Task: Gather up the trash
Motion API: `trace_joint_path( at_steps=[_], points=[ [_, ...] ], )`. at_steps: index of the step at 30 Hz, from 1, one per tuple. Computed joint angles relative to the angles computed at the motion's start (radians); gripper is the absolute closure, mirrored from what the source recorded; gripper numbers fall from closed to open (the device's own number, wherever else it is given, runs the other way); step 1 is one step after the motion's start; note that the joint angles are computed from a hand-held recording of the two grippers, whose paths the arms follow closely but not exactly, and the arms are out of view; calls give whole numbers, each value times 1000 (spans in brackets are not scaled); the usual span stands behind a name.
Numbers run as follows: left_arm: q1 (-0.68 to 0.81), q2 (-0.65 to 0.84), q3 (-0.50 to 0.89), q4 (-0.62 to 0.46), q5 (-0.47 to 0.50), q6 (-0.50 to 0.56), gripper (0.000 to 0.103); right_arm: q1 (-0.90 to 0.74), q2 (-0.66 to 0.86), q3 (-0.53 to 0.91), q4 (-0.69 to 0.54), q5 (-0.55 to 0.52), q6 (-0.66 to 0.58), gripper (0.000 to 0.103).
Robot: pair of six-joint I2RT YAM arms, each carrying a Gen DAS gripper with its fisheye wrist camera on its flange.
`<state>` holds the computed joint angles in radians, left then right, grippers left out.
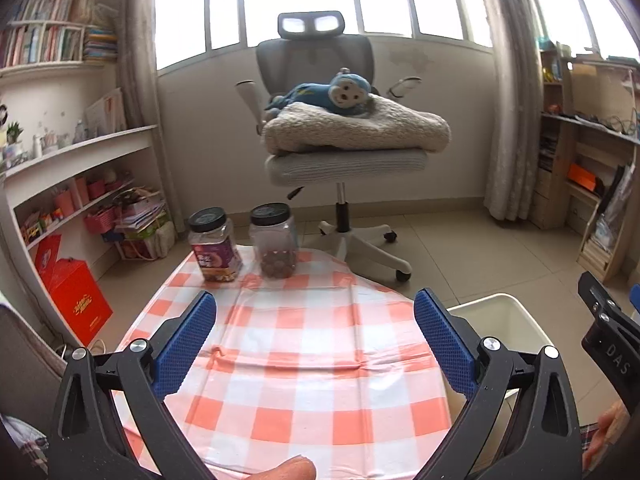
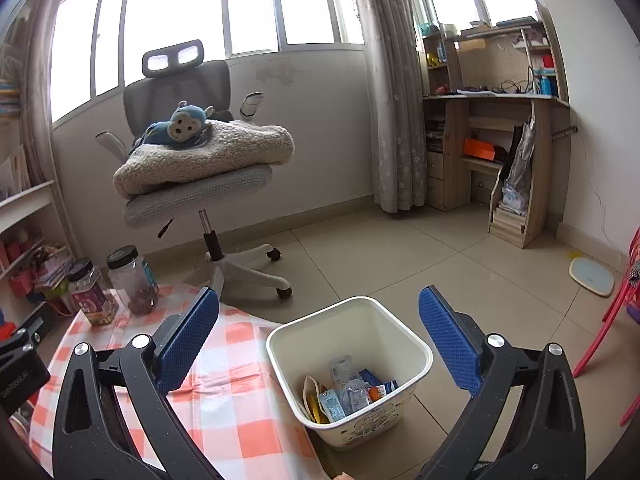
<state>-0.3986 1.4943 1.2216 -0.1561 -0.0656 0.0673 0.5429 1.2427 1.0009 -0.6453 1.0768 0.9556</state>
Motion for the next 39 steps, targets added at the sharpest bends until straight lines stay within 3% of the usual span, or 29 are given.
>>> trace_joint_path(
  at_steps=[5,7,11,23,39],
  points=[
    [141,-62,-131,71,181,-8,7,108,99,53,7,30,2,7],
    [174,-72,-168,96,206,-14,7,139,130,64,19,12,7,7],
    [216,-85,-233,154,221,10,7,183,202,99,-1,-10,35,7],
    [313,-39,-193,59,303,-2,7,202,270,137,19,5,5,7],
    [334,-23,-179,46,322,-17,7,211,275,139,49,9,-17,7]
  ],
)
